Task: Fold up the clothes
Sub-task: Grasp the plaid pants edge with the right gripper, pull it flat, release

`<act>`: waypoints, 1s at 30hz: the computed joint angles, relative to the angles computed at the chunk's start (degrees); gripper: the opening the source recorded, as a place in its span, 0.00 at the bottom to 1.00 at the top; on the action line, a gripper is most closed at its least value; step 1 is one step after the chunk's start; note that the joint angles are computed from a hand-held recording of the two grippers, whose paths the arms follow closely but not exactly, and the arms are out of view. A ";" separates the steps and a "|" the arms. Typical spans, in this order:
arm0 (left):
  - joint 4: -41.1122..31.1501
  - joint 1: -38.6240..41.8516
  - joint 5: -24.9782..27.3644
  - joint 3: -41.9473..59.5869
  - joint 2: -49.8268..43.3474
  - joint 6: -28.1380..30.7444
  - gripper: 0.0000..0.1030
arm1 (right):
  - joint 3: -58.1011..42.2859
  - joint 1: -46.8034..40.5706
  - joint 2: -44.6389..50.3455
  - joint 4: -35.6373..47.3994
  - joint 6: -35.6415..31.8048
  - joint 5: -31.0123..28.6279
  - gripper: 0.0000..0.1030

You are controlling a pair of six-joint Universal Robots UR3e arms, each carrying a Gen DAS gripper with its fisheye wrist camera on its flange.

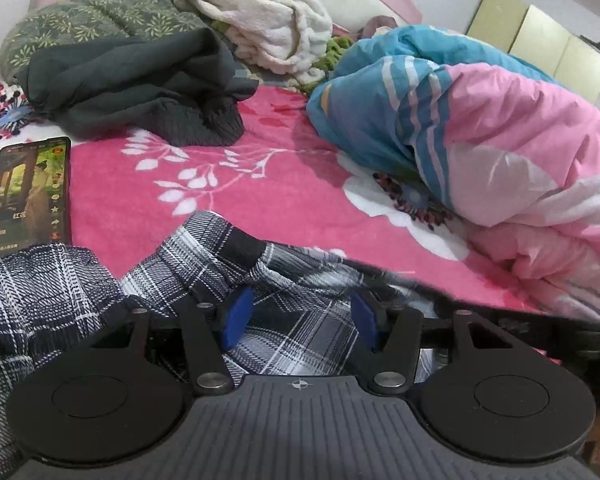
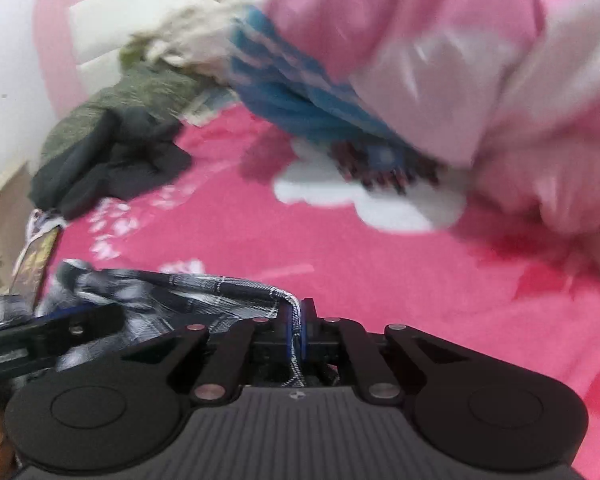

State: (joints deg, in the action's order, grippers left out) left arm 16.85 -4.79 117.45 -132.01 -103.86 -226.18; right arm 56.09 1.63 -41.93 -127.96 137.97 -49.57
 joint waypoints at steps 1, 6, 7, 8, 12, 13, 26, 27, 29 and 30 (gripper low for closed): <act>-0.17 0.03 -0.06 0.08 -0.03 -0.02 0.54 | -1.18 -0.01 1.16 0.54 1.30 0.16 0.07; -0.42 0.46 -0.74 -0.27 0.56 -0.82 0.54 | -20.59 -2.14 8.09 21.35 11.88 4.54 0.21; -0.44 0.56 -0.91 -0.41 0.73 -0.96 0.54 | -23.80 -2.91 9.30 24.82 14.12 5.97 0.22; -0.50 0.65 -0.99 -0.51 0.89 -1.16 0.54 | -24.62 -3.70 9.60 25.94 16.82 7.49 0.22; -0.81 0.77 -1.13 -0.51 1.14 -1.49 0.54 | -19.69 -4.62 5.77 23.35 15.52 9.54 0.22; -0.76 0.82 -1.19 -0.55 1.17 -1.42 0.54 | -20.55 -4.62 5.64 25.88 13.19 10.09 0.22; -1.06 1.01 -1.32 -0.44 1.36 -1.33 0.55 | -23.62 1.34 10.50 15.98 15.75 0.15 0.18; -0.98 1.05 -1.36 -0.52 1.41 -1.39 0.55 | -23.64 1.69 10.91 12.16 18.74 -1.96 0.18; -0.89 0.94 -1.25 -0.62 1.63 -1.50 0.55 | -26.01 0.30 11.95 14.39 21.63 -0.41 0.19; -0.87 0.74 -0.97 -0.61 1.74 -1.54 0.55 | -24.70 -0.77 10.54 15.53 21.27 0.17 0.19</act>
State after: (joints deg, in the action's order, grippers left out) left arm 15.98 -4.05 116.47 -132.62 -102.12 -227.72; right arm 31.39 0.86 -31.39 -112.43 159.24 -49.40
